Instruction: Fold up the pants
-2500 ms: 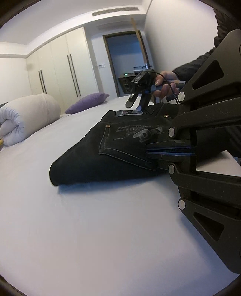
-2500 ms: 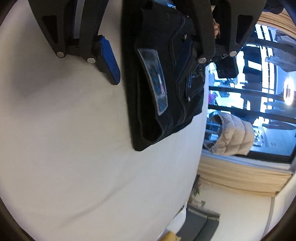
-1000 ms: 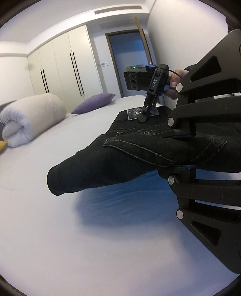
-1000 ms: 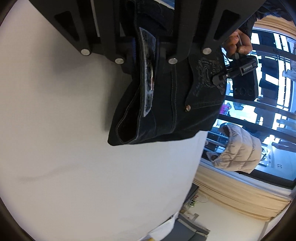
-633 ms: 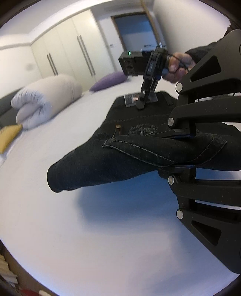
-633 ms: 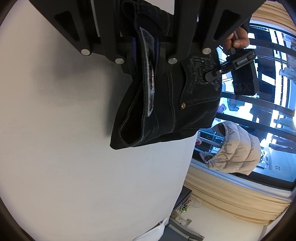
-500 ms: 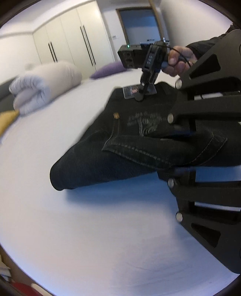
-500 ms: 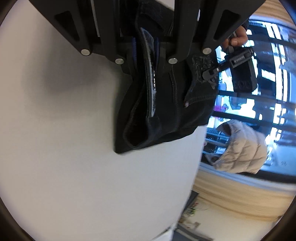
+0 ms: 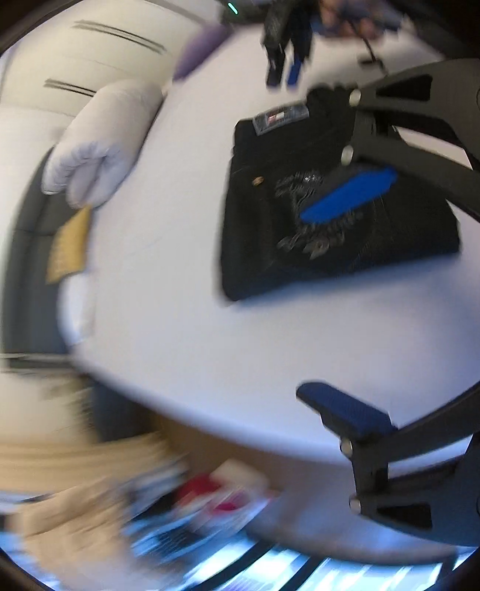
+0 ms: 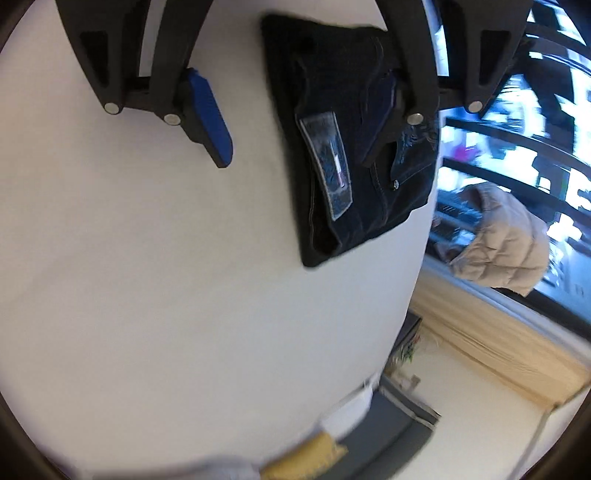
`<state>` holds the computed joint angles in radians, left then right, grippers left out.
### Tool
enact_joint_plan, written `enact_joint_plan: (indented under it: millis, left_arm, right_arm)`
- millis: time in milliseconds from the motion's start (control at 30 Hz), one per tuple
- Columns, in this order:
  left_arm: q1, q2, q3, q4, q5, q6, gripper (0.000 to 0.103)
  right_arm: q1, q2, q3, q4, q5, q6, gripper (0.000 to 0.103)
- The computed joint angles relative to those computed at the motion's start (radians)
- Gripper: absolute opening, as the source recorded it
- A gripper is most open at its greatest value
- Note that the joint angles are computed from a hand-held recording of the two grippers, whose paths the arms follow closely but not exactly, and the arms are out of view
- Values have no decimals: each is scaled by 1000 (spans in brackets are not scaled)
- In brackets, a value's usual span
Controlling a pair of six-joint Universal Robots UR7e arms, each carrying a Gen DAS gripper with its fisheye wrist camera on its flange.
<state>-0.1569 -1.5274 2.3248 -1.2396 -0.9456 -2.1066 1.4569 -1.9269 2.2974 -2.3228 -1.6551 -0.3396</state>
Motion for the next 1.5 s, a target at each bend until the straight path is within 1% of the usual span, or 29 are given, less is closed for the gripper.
enact_joint_plan:
  millis: [33, 67, 100, 133, 167, 200, 233, 267, 300, 333, 400, 433, 467, 500, 533, 567, 600, 667, 700, 767, 800, 867, 900, 933, 1100, 1200, 1333, 1500]
  left_arm:
    - [-43, 70, -55, 85, -13, -33, 95]
    - [-72, 128, -97, 135, -18, -49, 98]
    - [-109, 208, -158, 210, -30, -69, 103]
    - [-128, 255, -198, 261, -46, -80, 103]
    - [-147, 317, -251, 324, -64, -93, 103]
    - [-166, 374, -307, 383, -83, -105, 103]
    - [-179, 435, -372, 437, -89, -122, 103]
    - [-209, 463, -414, 476, -102, -138, 103]
    - [-227, 491, -459, 498, -100, -154, 103]
    - [-245, 520, -508, 524, -103, -179, 103]
    - [-270, 558, -582, 567, -130, -207, 103]
    - [-282, 566, -617, 583, -147, -214, 103]
    - [-290, 561, -635, 581, -161, -213, 103]
    - [-296, 547, -650, 559, -177, -206, 103]
    - [-305, 527, -663, 526, -193, -202, 103]
    - [-311, 516, -668, 504, -202, -206, 103]
    - [-315, 510, -678, 488, -215, -211, 103]
    - [-317, 504, -692, 460, -245, -221, 103]
    - [-318, 499, -688, 438, -256, -225, 103]
    - [-315, 480, -662, 389, -274, -230, 103]
    - [-313, 469, -648, 374, -280, -227, 103]
    - [-306, 460, -625, 338, -308, -217, 103]
    - [-299, 448, -599, 312, -310, -211, 103]
    - [-290, 431, -566, 284, -312, -208, 103]
    - [-281, 398, -499, 219, -332, -206, 103]
    - [-265, 375, -453, 193, -327, -196, 103]
    - [-259, 358, -427, 177, -332, -195, 103]
    - [-253, 339, -403, 163, -335, -194, 103]
  right_arm:
    - [24, -39, 19, -26, -20, -14, 73]
    - [61, -93, 49, -73, -47, -40, 76]
    - [106, -132, 69, -120, -84, -57, 83]
    - [140, -170, 88, -156, -107, -75, 92]
    - [193, -222, 114, -205, -135, -93, 97]
    - [214, -277, 128, -233, -141, -120, 103]
    - [243, -315, 141, -265, -147, -132, 103]
    - [278, -346, 152, -295, -154, -138, 103]
    - [338, -377, 156, -322, -188, -144, 103]
    - [402, -366, 150, -344, -231, -135, 103]
    - [553, -353, 126, -353, -365, -103, 103]
    - [593, -342, 115, -356, -399, -95, 103]
    - [649, -337, 95, -332, -441, -77, 103]
    - [700, -312, 75, -307, -487, -42, 103]
    - [722, -309, 55, -261, -509, -15, 103]
    - [755, -303, 26, -193, -531, 33, 103]
    - [790, -321, 4, -116, -556, 74, 103]
    - [838, -308, -22, -42, -614, 137, 103]
    - [880, -304, -37, 14, -654, 186, 103]
    - [923, -304, -51, 88, -688, 249, 103]
    - [938, -306, -56, 130, -698, 283, 103]
    - [947, -317, -52, 176, -708, 319, 103]
    - [958, -325, -48, 215, -718, 346, 103]
    - [959, -330, -45, 236, -714, 353, 103]
    - [956, -347, -19, 327, -695, 395, 103]
    - [963, -340, -12, 355, -697, 416, 103]
    - [975, -331, -10, 370, -708, 431, 103]
    - [961, -330, -9, 380, -714, 429, 103]
